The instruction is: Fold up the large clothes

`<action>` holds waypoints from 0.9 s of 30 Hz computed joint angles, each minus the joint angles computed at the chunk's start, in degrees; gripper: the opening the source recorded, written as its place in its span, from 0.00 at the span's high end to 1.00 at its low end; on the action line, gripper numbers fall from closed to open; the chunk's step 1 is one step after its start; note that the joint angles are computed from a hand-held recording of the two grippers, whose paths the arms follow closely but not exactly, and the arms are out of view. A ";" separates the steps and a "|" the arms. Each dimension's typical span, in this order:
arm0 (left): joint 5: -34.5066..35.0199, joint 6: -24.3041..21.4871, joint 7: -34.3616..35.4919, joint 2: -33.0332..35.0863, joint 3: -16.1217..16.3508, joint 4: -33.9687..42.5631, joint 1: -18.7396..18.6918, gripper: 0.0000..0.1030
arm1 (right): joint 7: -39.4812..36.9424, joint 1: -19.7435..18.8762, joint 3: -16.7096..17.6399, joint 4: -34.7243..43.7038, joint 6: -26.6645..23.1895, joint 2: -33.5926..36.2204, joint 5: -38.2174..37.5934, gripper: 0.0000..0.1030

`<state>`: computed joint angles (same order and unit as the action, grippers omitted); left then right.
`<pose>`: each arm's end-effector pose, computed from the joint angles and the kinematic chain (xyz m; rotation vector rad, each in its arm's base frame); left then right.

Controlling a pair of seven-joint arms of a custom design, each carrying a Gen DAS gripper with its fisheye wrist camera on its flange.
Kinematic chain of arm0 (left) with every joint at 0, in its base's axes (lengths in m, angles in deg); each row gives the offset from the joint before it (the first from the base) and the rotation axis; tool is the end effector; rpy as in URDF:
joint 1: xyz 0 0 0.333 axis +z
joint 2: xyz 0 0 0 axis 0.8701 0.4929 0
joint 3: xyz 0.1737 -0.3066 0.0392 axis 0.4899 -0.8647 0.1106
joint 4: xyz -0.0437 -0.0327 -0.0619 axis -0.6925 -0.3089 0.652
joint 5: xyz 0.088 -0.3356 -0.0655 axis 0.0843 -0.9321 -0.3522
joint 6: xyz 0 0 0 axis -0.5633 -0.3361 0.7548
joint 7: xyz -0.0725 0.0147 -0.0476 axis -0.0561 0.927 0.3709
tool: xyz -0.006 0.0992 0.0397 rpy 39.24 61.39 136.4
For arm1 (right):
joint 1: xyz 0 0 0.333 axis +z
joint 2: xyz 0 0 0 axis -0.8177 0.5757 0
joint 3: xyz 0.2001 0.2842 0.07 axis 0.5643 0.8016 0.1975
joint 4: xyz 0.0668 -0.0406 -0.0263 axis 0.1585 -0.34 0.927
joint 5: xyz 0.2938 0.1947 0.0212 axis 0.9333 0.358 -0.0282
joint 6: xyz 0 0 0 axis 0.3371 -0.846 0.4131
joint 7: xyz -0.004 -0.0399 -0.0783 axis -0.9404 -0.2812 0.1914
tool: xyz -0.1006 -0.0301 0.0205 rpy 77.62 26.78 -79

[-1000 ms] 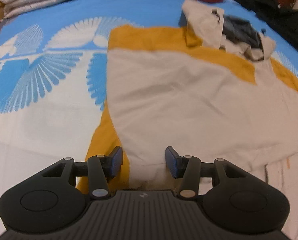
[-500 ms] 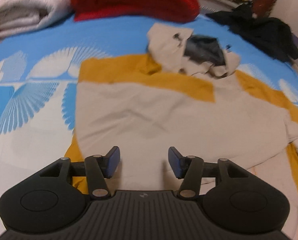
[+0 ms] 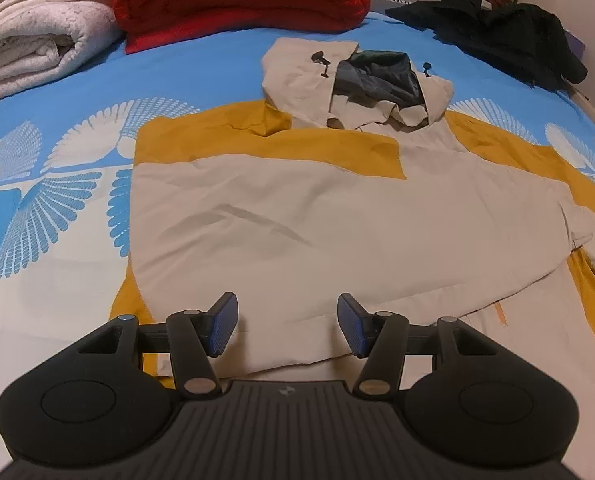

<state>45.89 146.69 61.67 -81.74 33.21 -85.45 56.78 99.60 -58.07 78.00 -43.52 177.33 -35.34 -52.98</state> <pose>0.5341 -0.1136 0.4952 -2.2246 1.3864 -0.3994 0.7725 0.0294 0.4047 -1.0280 2.1641 -0.3613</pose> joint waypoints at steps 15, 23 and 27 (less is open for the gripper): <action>-0.02 -0.04 1.05 -0.35 0.19 -0.53 0.30 0.41 | 6.14 -0.15 -1.65 3.61 3.95 4.38 -0.57 0.76; -0.48 0.81 0.85 -2.42 0.59 -2.30 1.09 0.41 | 21.00 16.02 -24.57 5.02 5.71 3.07 -12.79 0.98; -1.12 2.00 0.87 -4.61 1.04 -3.95 1.88 0.41 | 28.15 27.00 -37.40 10.83 2.49 3.80 -22.74 0.98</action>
